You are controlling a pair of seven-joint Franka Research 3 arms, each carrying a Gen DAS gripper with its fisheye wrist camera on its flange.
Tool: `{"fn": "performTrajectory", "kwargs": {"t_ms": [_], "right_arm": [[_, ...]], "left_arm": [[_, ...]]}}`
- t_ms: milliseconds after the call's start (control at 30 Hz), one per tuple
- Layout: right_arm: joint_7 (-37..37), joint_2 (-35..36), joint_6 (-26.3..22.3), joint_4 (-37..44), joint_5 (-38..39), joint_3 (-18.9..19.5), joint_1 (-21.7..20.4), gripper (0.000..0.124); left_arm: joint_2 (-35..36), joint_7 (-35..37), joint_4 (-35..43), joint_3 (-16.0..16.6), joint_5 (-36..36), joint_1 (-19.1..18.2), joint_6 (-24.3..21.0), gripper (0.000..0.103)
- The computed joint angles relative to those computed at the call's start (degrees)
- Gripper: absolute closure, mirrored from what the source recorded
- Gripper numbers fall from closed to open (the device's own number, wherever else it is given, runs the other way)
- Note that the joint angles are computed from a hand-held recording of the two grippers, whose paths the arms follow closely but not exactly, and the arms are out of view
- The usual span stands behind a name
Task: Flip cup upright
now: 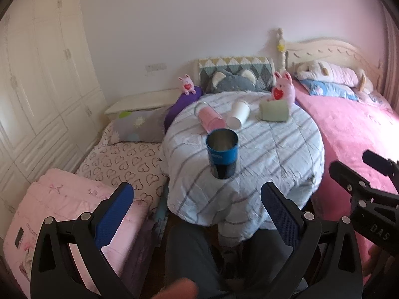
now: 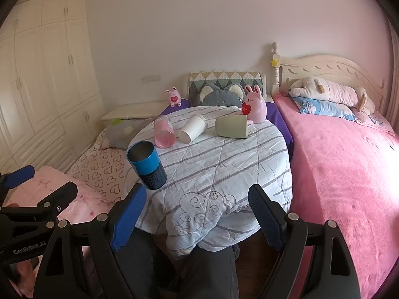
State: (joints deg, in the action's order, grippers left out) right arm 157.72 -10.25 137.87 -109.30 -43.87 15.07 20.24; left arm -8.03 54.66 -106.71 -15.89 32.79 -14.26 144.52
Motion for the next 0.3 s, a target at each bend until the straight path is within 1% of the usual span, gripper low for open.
{"fn": "performTrajectory", "kwargs": {"t_ms": [33, 133, 200, 300], "right_arm": [[0.01, -0.03, 0.02, -0.1, 0.07, -0.02, 0.01, 0.039], [-0.3, 0.04, -0.06, -0.23, 0.65, -0.17, 0.04, 0.039], [-0.42, 0.03, -0.11, -0.34, 0.94, -0.2, 0.06, 0.039], [-0.84, 0.17, 0.08, -0.46, 1.65, -0.41, 0.05, 0.039]], "left_arm": [[0.25, 2.0, -0.06, 0.66, -2.58, -0.33, 0.99, 0.0], [0.94, 7.45, 0.27, 1.92, -9.53, -0.98, 1.89, 0.0], [0.94, 8.85, -0.43, 2.33, -12.14, -0.89, 3.62, 0.0], [1.17, 7.78, -0.55, 1.93, -11.46, -0.22, 4.1, 0.0]]}}
